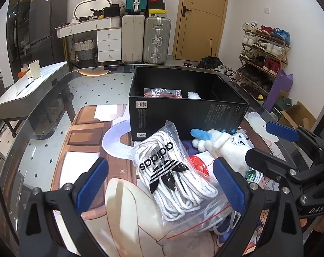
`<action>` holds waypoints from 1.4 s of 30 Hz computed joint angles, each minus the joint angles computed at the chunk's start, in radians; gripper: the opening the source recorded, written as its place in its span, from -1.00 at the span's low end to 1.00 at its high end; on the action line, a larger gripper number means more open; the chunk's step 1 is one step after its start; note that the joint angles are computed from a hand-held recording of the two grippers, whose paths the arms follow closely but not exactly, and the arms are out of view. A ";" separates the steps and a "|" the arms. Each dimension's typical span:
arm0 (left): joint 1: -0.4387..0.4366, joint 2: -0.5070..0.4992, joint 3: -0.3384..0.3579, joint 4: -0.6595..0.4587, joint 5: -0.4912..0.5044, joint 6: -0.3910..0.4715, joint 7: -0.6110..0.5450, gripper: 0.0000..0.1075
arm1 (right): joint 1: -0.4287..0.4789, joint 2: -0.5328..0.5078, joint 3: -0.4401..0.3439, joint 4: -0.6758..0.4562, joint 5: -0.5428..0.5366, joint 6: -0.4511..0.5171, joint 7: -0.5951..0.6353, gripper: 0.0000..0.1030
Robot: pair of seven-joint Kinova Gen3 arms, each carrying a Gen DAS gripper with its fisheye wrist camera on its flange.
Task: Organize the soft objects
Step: 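Move the right tool to the white plush toy while the left tool moves to the adidas lace bag, then close the right tool on the plush toy while the left tool reaches the adidas bag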
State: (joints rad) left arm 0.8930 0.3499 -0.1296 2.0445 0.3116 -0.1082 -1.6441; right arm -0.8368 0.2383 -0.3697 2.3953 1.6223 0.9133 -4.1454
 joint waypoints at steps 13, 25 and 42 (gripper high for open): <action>0.115 0.026 -0.143 -0.041 -0.062 0.094 0.092 0.84 | 0.019 0.003 0.011 -0.026 -0.017 -0.067 0.086 0.60; 0.063 0.040 -0.108 -0.065 -0.188 0.150 0.250 0.83 | 0.047 0.017 0.032 -0.065 -0.041 -0.148 0.189 0.09; 0.071 0.041 -0.132 -0.072 -0.373 0.202 0.437 0.82 | 0.065 0.033 0.055 -0.098 -0.059 -0.235 0.296 -0.34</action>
